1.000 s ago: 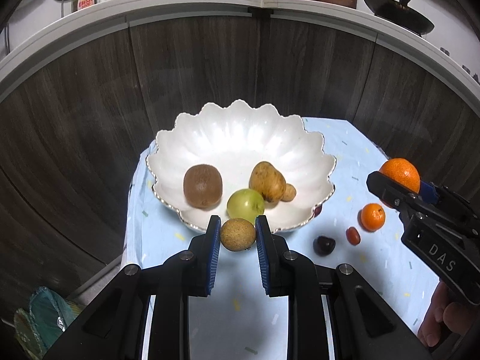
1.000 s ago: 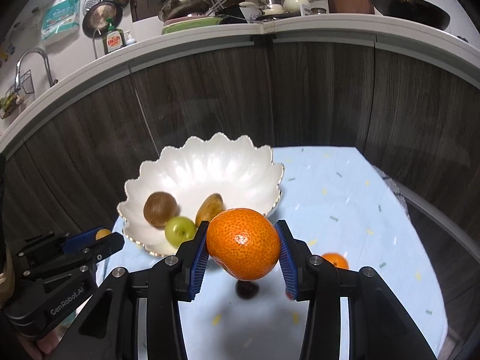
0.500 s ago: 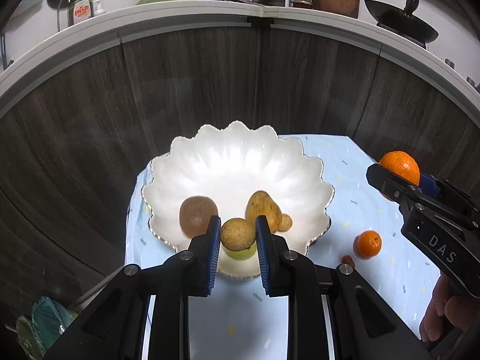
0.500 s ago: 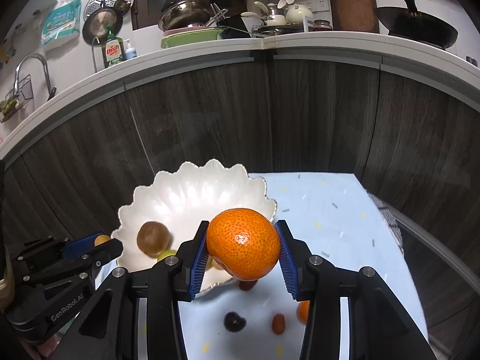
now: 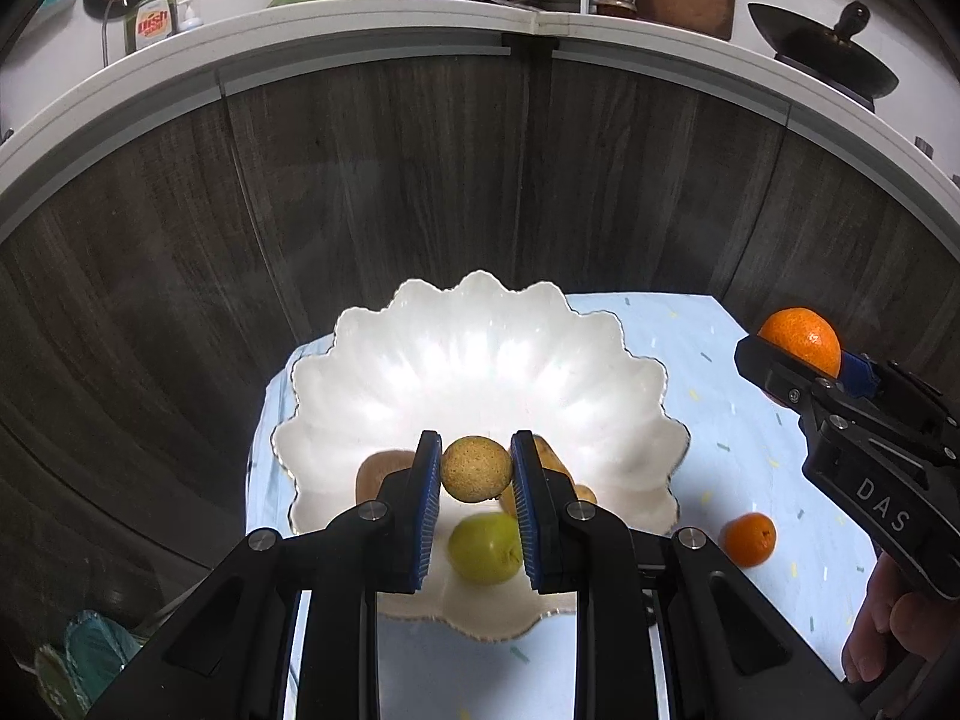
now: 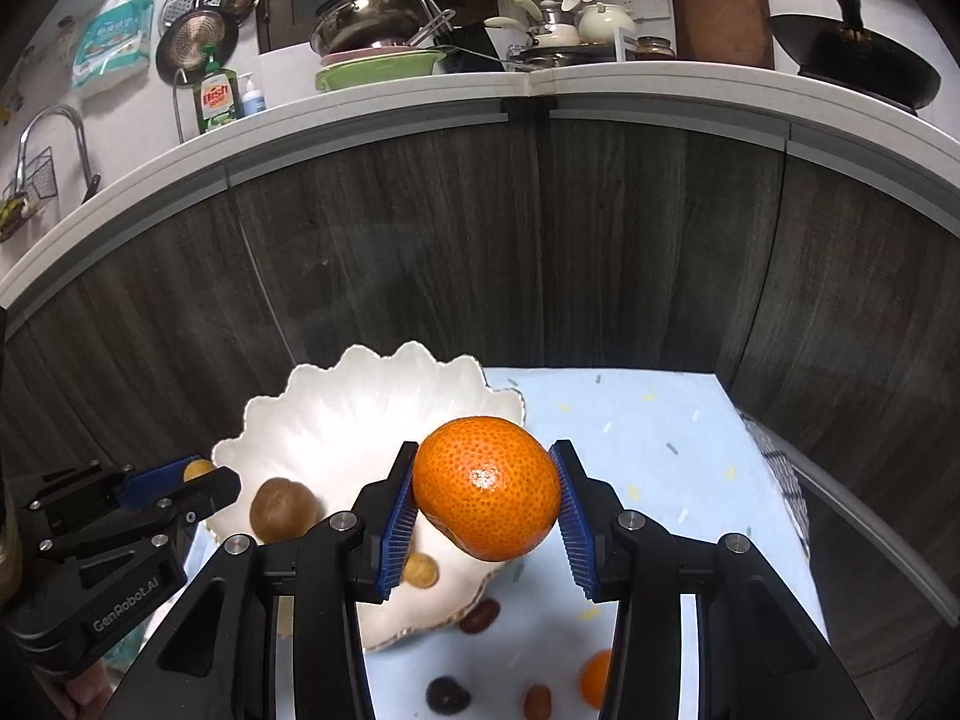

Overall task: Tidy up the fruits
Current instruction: 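Carry the small brown fruit with the left tool over the bowl while the right tool carries the mandarin, then open the left gripper to drop the brown fruit while the right gripper drops the mandarin into the bowl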

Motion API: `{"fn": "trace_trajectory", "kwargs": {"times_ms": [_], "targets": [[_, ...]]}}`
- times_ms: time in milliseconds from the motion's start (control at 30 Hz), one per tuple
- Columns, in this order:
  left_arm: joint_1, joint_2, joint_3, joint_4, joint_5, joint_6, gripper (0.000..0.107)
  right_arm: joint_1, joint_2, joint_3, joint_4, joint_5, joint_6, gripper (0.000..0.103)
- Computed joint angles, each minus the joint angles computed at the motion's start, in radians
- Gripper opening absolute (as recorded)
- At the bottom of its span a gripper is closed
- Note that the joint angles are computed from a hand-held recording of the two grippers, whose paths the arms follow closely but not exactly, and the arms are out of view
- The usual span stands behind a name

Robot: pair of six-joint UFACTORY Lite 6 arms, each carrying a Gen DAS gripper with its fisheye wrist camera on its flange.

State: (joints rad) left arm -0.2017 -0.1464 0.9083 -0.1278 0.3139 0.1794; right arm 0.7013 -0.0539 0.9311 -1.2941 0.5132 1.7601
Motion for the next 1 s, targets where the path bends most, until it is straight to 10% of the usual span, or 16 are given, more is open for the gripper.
{"fn": "trace_trajectory", "kwargs": {"times_ms": [1000], "targets": [[0.037,0.348,0.234,-0.051,-0.054,0.063,0.024,-0.162,0.322,0.258,0.049,-0.162,-0.172,0.043]]}}
